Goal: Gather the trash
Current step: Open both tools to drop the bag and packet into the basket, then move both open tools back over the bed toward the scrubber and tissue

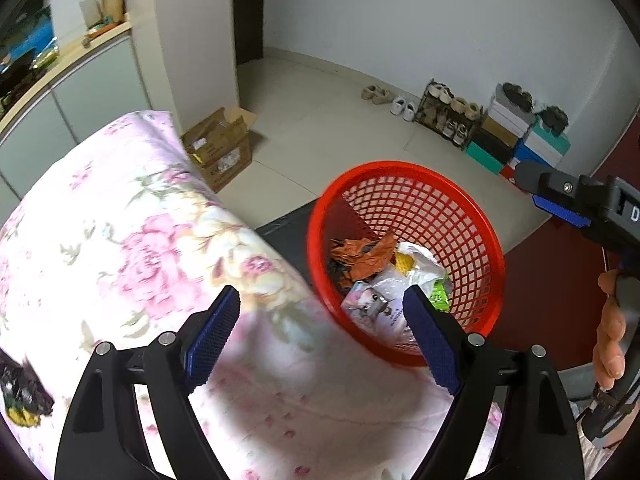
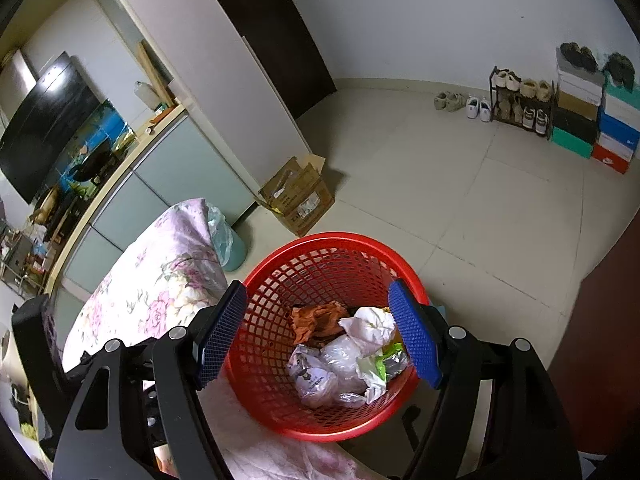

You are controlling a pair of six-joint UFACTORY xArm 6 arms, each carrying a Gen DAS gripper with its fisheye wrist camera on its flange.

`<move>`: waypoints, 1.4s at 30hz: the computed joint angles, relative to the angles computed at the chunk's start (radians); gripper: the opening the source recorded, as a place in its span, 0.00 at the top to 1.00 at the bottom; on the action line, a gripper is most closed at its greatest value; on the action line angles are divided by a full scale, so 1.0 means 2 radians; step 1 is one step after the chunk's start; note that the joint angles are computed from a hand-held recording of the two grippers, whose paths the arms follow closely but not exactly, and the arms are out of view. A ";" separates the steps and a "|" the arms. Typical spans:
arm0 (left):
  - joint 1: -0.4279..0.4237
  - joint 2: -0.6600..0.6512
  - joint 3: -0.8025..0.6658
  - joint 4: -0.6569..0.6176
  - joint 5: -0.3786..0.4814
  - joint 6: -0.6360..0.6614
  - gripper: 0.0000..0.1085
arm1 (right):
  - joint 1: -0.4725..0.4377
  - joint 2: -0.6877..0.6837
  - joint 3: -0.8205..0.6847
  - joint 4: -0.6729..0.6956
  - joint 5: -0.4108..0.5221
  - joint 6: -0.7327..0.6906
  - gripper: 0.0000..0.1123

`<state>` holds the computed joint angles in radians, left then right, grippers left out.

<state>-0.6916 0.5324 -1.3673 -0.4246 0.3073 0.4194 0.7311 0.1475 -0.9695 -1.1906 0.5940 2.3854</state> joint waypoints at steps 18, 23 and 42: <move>0.079 -0.142 0.191 -0.121 -0.091 0.067 0.26 | 0.030 0.145 -0.183 0.080 -0.041 -0.167 0.37; 0.128 -0.174 0.229 -0.146 -0.104 0.070 0.26 | 0.039 0.182 -0.234 0.116 -0.047 -0.225 0.37; 0.254 -0.136 0.204 -0.251 -0.087 0.119 0.26 | 0.067 0.304 -0.406 0.248 -0.029 -0.404 0.37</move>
